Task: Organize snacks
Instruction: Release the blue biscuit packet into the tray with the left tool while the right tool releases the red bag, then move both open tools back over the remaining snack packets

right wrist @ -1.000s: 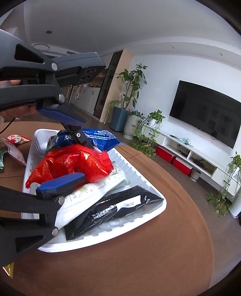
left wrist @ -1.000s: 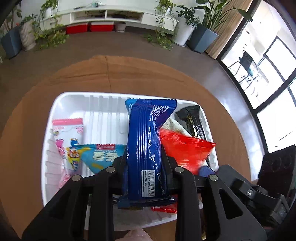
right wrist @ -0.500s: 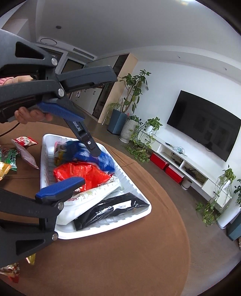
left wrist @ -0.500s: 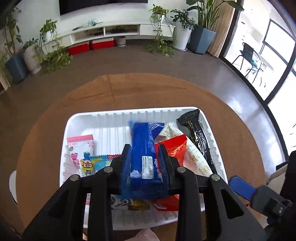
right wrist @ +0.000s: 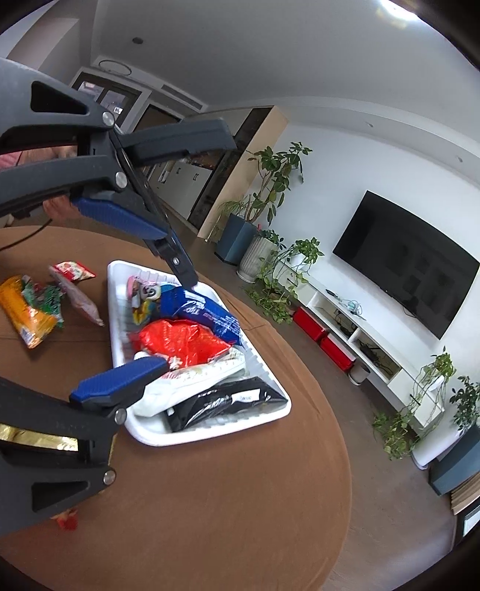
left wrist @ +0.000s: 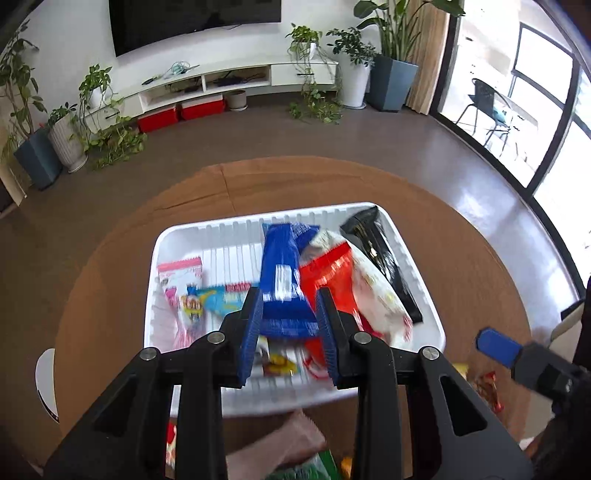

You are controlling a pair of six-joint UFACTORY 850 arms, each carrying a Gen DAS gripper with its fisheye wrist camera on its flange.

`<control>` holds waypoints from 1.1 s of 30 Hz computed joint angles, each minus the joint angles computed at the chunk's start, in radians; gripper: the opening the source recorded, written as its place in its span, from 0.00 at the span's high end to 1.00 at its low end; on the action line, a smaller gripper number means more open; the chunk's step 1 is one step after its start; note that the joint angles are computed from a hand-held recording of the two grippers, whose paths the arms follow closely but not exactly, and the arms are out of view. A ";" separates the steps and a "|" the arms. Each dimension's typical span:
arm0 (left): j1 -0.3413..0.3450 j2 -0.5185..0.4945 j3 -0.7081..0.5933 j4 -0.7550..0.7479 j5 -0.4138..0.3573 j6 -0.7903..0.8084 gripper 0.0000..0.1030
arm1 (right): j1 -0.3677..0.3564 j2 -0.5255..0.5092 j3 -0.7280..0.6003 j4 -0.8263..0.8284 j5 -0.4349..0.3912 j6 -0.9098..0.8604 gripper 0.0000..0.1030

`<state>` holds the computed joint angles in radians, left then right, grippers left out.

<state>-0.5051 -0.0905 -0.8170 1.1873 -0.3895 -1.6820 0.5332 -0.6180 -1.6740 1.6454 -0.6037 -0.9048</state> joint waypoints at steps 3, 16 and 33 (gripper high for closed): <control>-0.037 0.043 0.042 0.017 -0.023 -0.039 0.73 | 0.001 0.037 0.056 0.011 0.008 -0.041 0.31; -0.216 0.185 0.186 0.010 -0.153 -0.144 0.73 | 0.016 0.210 0.287 0.031 0.082 -0.140 0.29; -0.523 0.395 0.299 -0.095 -0.427 -0.230 0.73 | 0.064 0.403 0.485 0.128 0.211 -0.266 0.28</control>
